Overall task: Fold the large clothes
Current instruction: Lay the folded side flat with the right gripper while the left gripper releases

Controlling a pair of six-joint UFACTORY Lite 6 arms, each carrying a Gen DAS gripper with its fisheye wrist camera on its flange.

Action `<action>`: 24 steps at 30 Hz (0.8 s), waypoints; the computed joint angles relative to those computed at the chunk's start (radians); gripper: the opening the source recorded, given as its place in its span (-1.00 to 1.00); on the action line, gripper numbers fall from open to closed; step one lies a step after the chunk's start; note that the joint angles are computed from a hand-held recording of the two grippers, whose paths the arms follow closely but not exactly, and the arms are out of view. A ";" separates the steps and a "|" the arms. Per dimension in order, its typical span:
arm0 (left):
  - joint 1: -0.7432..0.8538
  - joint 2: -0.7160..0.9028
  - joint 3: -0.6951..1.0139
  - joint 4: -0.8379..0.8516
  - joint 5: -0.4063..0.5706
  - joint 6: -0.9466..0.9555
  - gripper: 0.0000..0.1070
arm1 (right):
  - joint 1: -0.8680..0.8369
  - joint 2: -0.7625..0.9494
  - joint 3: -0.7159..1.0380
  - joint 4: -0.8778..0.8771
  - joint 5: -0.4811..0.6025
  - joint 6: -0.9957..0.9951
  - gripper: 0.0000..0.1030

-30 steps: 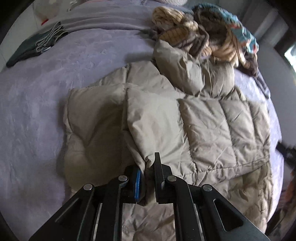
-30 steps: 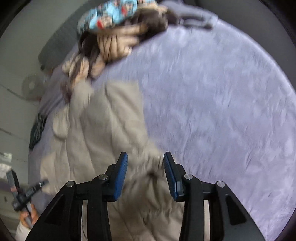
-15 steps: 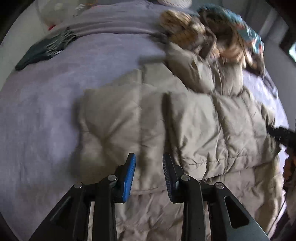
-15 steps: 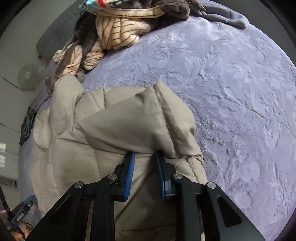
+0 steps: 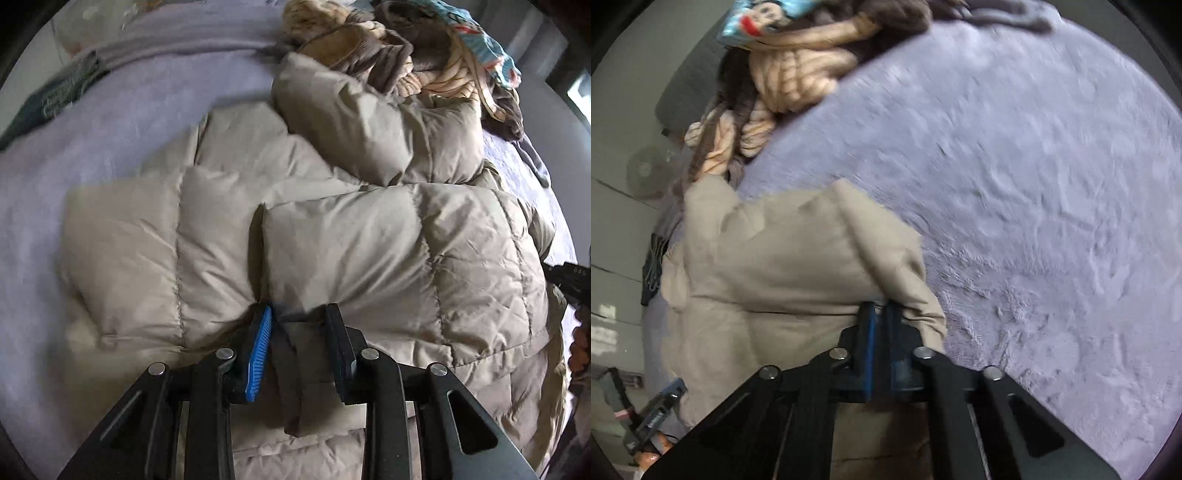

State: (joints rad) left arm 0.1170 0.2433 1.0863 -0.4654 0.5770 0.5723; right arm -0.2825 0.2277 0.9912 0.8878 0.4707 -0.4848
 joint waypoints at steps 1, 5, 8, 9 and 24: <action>-0.004 0.006 -0.004 -0.004 -0.013 0.002 -0.40 | -0.001 0.011 -0.002 0.033 -0.006 -0.040 -0.95; -0.041 0.004 -0.018 0.069 -0.060 -0.076 -0.40 | 0.007 0.024 0.003 0.035 -0.023 -0.057 -0.96; -0.056 -0.058 -0.030 0.159 -0.048 -0.184 -0.40 | 0.022 -0.051 -0.018 -0.103 -0.026 0.086 -0.86; -0.053 -0.089 -0.040 0.185 -0.041 -0.204 -0.40 | 0.035 -0.090 -0.031 -0.182 -0.029 0.156 -0.85; 0.092 -0.448 -0.241 0.260 0.020 -0.216 0.93 | 0.152 -0.601 -0.311 -0.587 0.069 0.625 -0.51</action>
State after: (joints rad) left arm 0.2092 -0.2048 0.8454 -0.2058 0.5969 0.3564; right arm -0.1309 -0.3729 0.6800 0.3013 0.5396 0.1405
